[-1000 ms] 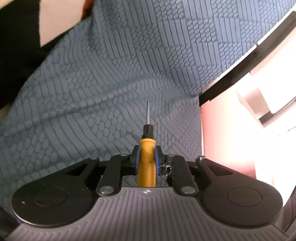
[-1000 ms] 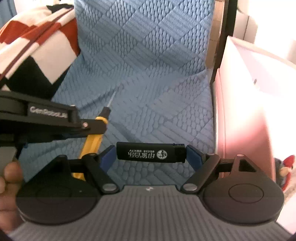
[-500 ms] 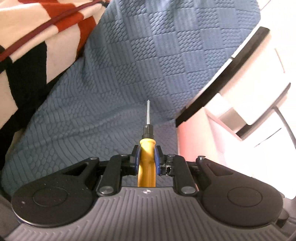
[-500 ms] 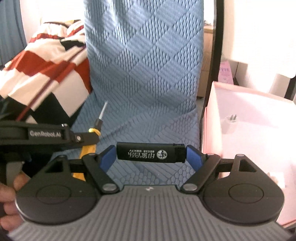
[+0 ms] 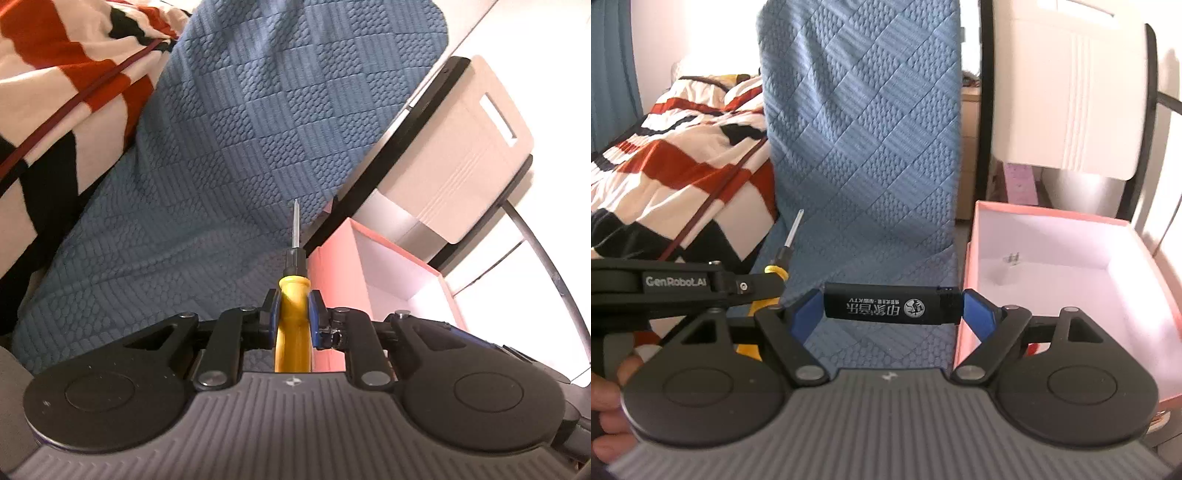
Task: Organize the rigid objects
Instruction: 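Carry screwdriver with left tool while right tool carries USB stick over pink box, then open left tool to drop screwdriver while right tool releases USB stick into box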
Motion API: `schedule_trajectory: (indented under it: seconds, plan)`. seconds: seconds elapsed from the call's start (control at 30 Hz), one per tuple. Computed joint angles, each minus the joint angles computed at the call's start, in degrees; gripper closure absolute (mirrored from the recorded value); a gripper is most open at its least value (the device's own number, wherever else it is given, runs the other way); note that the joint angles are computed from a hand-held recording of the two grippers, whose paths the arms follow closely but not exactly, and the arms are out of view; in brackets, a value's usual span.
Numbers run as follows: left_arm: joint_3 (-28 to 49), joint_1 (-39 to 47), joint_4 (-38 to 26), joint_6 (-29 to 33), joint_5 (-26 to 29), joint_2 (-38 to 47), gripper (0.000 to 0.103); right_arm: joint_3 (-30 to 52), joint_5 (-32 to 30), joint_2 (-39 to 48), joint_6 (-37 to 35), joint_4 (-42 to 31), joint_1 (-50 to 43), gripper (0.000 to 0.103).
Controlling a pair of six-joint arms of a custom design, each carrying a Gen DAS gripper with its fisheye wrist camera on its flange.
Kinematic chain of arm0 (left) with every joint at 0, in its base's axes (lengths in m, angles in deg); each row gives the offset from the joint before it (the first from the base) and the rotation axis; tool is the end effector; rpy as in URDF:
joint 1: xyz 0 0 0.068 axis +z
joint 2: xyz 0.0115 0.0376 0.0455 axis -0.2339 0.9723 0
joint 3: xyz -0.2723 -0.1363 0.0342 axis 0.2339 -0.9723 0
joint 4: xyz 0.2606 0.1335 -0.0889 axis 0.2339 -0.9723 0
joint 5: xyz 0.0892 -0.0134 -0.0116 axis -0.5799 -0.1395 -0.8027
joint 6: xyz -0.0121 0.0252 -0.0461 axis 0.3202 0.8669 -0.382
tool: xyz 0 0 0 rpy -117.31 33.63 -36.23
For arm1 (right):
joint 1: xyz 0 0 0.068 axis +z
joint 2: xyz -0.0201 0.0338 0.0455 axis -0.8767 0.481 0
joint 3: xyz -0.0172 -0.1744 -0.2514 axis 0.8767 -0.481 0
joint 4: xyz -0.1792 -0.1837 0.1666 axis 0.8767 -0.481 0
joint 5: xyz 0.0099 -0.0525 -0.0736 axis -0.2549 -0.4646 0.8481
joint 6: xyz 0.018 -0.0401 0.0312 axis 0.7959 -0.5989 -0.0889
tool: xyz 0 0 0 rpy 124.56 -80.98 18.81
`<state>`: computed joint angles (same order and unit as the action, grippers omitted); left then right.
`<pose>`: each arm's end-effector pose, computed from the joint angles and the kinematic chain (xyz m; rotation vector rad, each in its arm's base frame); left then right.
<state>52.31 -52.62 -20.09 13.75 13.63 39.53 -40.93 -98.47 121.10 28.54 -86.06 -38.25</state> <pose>0.1562 -0.0996 0.2338 -0.8525 2.0067 -0.3261 0.2366 0.1123 0.2357 -0.8043 2.0516 0.4695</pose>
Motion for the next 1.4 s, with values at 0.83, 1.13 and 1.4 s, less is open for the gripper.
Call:
schedule_trajectory:
  seconds: [0.83,1.13,1.4]
  plan:
    - [15.46,-0.91,17.05,8.96,9.97,27.49,0.084,3.28,-10.06,0.7,-5.1,-4.59,-23.38,0.019]
    - [22.54,4.11,18.01,13.4,17.59,36.13,0.084,7.52,-11.18,8.39,-4.56,-4.26,-26.16,0.019]
    - [31.84,11.4,15.46,18.81,26.47,45.98,0.084,16.87,-8.28,22.23,-4.56,-5.23,-24.94,0.019]
